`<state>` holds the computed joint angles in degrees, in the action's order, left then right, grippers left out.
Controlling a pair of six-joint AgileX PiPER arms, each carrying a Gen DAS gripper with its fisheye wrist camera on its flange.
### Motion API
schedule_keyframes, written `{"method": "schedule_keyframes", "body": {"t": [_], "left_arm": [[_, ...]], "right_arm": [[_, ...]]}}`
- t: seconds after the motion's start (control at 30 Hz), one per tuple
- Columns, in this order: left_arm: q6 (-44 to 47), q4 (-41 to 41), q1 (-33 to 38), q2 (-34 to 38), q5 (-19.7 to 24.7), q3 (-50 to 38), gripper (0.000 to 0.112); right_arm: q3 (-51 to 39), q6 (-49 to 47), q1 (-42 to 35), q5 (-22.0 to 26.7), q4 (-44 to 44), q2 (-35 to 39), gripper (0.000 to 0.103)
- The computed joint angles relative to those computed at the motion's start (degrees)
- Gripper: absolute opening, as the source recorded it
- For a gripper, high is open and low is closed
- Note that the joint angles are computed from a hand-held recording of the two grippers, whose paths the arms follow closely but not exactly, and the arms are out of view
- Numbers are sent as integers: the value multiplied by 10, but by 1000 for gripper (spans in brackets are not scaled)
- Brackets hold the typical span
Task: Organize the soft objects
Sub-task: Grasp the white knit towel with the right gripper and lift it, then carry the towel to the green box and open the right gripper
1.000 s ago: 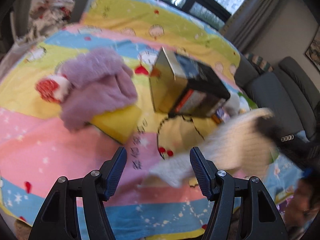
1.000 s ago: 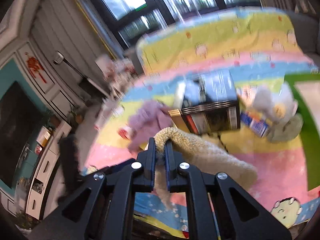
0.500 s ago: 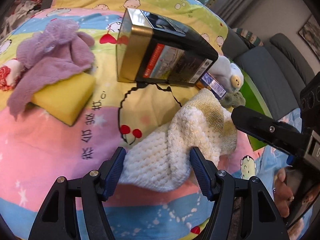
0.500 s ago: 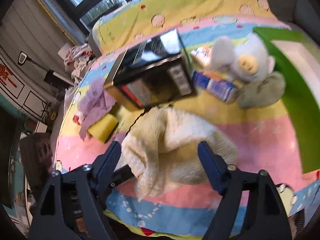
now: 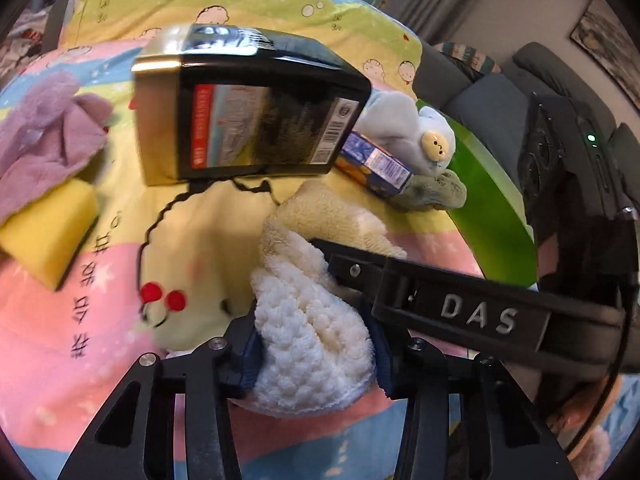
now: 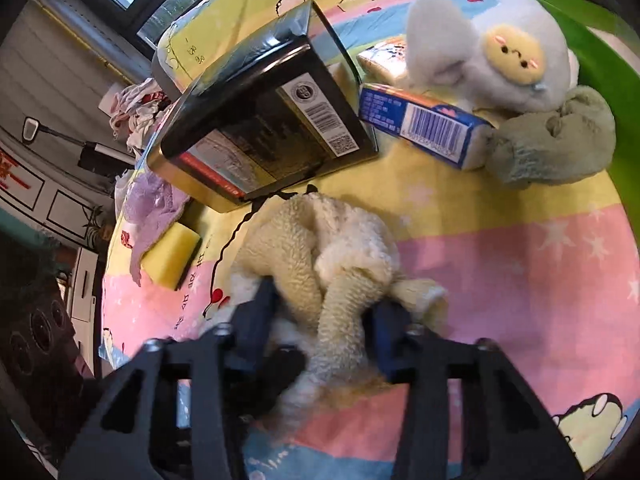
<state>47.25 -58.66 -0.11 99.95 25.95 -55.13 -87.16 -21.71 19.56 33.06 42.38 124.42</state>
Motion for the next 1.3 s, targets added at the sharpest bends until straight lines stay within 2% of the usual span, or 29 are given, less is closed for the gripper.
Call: {"method": "schedule_keyframes", "body": {"t": [0.1,0.27,0.43,0.6,0.7,0.77,0.83,0.93,1.03,1.17,1.3], "left_arm": [[-37,50,-30,-14,-25,-10,42],[-34,39,-57,-55,-13,-51,42],[-77,82,-127,-47,-38,-146,42],[-100,114,-186,19,-33,-267,42],[-117,130,-206,74,-9,-338,42],[-153,144,-216,121,27,-396,42],[-191,176,-231,165,38,-446,42],[-249,239,-257,202,46,-485,42],[-308,291,-273,248,74,-544,42],[-326,304,-278,277,87,-573,42],[-358,333,-285,285,83,-577,42]], "right_arm": [[21,-46,-15,-2,57,-12,24],[88,-145,-49,-31,152,-99,23],[126,-218,-105,-63,223,-197,23],[112,-246,-176,-61,246,-223,24],[97,-238,-207,-67,245,-214,25],[102,-255,-230,-72,263,-206,25],[104,-265,-251,-75,288,-189,26],[83,-199,-272,-66,236,-159,26],[73,-142,-283,-71,189,-133,26],[64,-84,-295,-69,148,-114,26],[66,-36,-294,-74,104,-116,31]]}}
